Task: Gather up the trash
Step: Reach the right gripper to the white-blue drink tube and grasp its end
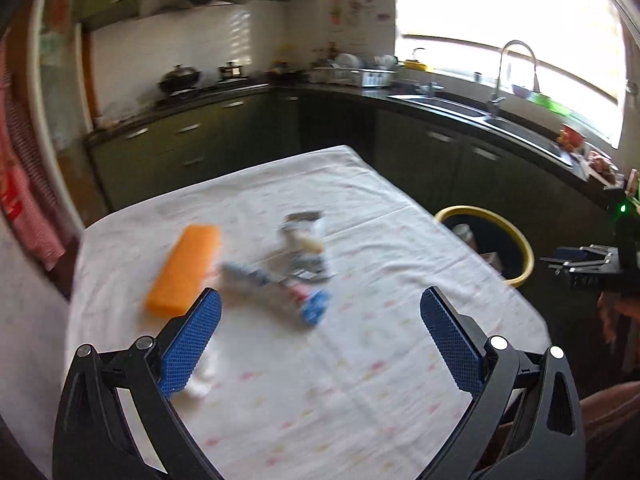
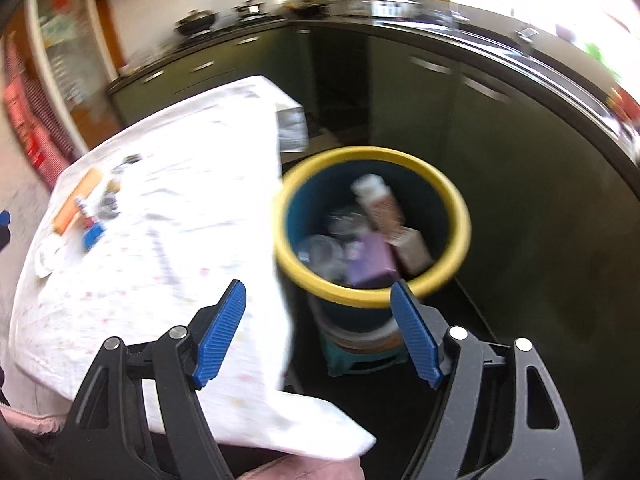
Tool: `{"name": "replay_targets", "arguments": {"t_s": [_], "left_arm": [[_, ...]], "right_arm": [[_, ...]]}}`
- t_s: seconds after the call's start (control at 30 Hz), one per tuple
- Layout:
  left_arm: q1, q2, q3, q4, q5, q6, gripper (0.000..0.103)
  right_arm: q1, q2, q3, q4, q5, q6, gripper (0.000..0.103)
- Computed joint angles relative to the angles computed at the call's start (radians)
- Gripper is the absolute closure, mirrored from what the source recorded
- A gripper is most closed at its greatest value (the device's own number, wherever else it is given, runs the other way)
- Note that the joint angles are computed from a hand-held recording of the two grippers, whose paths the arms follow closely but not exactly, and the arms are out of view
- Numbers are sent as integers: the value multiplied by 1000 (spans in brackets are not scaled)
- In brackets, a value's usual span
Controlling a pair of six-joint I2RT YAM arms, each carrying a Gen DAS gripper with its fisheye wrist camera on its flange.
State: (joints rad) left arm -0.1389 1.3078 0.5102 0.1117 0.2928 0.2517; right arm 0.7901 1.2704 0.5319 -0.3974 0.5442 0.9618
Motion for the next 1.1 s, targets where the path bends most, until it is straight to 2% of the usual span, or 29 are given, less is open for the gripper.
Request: {"name": "replay_targets", "arguments": {"t_s": [0.2,0.3,0.5,0.6,0.67,0.77,0.83,1.1], "left_arm": [[272,-97,-92,-41,142,123,5],[374,-108,-101,-58,206,176,5],[436,-129,-89,-86,243,193,5],[474,-98,-69,-84,270,199,5],[493,-60,-49,-82,280,200,5],[504,2,-24,-60,275,195,5],[506,42,-7,-44,270,188,5],[514,210,69,14,277,175,5]], "right_arm": [[59,236,202,114,-73,-139,31],[91,350,318,126,-107,-200,31],[90,530,528,152,-272,-350,31],[51,623,638,155,-382,-454,37],[20,707,747,107,-444,-509,44],[-14,825,897,29,-490,-594,45],[-30,903,1004,-44,-497,-634,45],[-56,1072,1271,-223,-502,-737,45]]}}
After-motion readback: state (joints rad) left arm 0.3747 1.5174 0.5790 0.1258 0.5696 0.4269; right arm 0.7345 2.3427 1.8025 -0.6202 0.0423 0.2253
